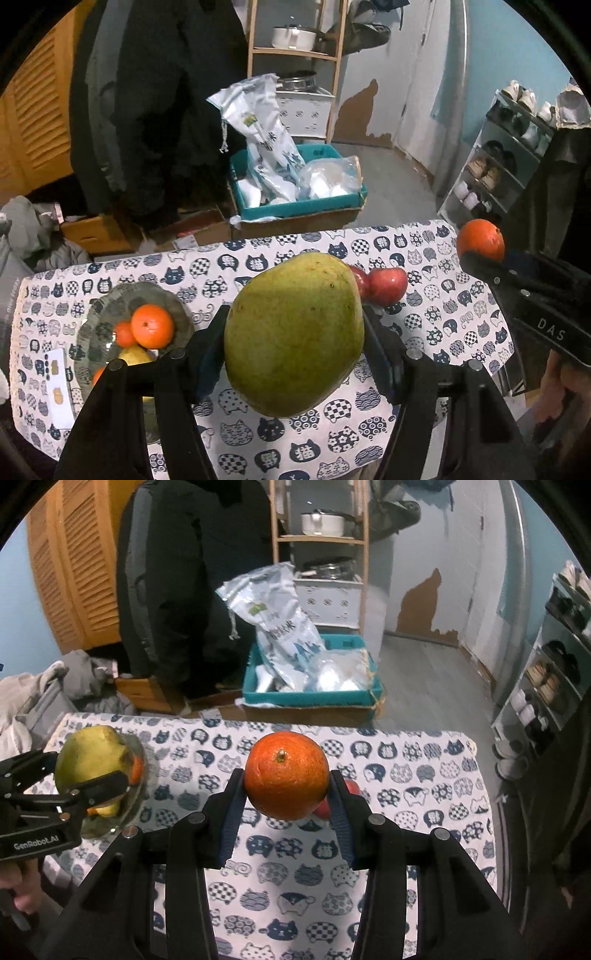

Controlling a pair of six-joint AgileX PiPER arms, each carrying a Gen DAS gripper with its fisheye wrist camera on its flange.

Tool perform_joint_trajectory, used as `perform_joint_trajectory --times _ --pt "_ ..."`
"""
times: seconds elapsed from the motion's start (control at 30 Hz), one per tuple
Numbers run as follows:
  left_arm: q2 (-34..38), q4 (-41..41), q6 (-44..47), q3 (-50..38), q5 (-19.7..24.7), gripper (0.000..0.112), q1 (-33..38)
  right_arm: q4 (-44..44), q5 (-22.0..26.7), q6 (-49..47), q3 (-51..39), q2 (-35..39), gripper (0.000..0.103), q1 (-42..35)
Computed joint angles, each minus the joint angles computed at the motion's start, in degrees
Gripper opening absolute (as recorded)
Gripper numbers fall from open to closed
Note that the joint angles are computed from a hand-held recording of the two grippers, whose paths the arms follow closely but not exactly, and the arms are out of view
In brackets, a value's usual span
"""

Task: Organize fruits
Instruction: 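Lift and carry the tangerine and pear with both tools toward the bowl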

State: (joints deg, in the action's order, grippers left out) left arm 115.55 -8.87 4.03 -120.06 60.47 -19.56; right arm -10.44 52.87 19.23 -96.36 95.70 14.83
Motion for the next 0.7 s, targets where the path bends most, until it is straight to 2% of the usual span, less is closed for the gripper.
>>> perform_joint_trajectory --times 0.47,0.7 --pt "-4.45 -0.64 0.99 4.03 -2.06 0.069 5.65 0.27 4.47 -0.43 -12.80 6.98 0.044 5.92" --pt "-5.37 -1.73 1.61 5.79 -2.58 0.069 9.62 1.37 8.15 -0.79 -22.78 13.90 0.044 8.30"
